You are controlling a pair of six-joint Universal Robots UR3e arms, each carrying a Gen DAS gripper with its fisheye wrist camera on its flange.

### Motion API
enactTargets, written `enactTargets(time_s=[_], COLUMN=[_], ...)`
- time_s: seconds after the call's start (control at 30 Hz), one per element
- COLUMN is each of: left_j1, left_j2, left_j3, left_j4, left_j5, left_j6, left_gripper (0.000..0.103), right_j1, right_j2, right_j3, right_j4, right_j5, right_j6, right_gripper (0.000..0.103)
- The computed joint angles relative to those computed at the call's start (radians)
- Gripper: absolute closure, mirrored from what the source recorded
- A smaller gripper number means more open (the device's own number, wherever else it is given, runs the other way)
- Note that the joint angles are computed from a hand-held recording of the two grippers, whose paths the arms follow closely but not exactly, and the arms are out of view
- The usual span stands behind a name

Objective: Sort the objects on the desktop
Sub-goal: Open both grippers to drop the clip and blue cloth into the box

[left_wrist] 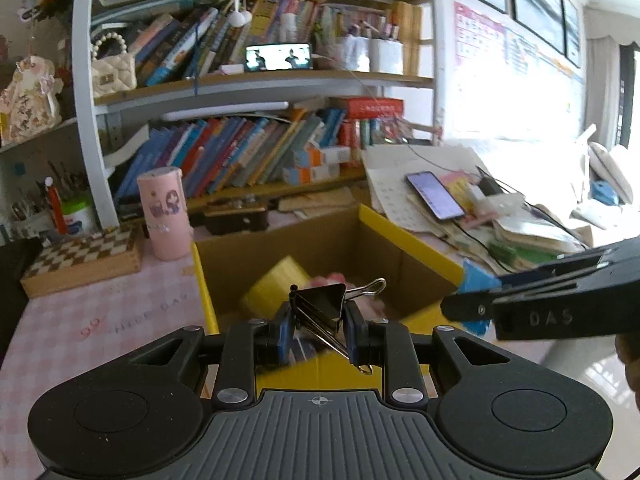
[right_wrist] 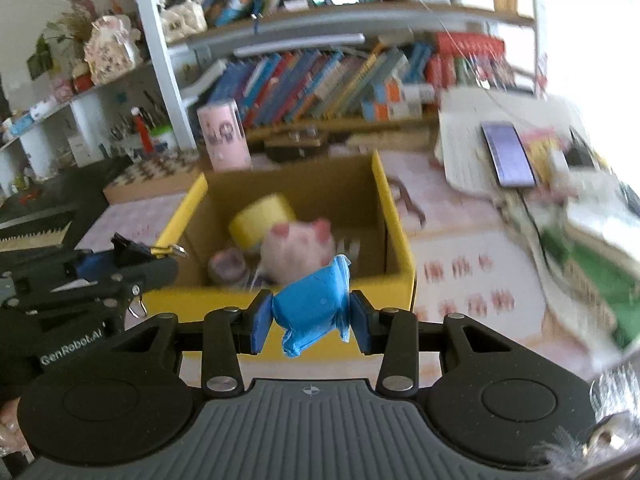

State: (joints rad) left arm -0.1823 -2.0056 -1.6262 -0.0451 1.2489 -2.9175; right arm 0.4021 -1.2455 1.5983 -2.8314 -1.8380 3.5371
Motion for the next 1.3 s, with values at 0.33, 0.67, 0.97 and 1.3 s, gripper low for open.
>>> enactTargets(time_s=[0.33,0.67,0.97,1.3], left_j1=[-0.070,-0.109,-0.120,-0.146], left_j2=[-0.226,-0.425,-0.474,-0.443], left_j3=[0.359,0.682,0.763,0.681], left_j4=[-0.216,-0.456,-0.516,-0.392], left_j5=[0.149,0.257,0.284,0.378], left_j6=[-0.076,-0.062,-0.061,-0.080], left_gripper=[0.079,0.079,0.079,0.055], right_j1=[-0.150,-0.221,-0.242,-0.232], right_j2=[0.146,0.337,0.414,0.401], right_j3=[-0.209,-0.500,-0.634,-0.607], right_j4=[0.061,0.310,0.476,0.449], right_j5=[0.203,0.350,0.431,0.411], right_j6=[-0.238,-0.408,-0.475,-0.481], right_gripper=[0.065,0.065,0.064,0.060])
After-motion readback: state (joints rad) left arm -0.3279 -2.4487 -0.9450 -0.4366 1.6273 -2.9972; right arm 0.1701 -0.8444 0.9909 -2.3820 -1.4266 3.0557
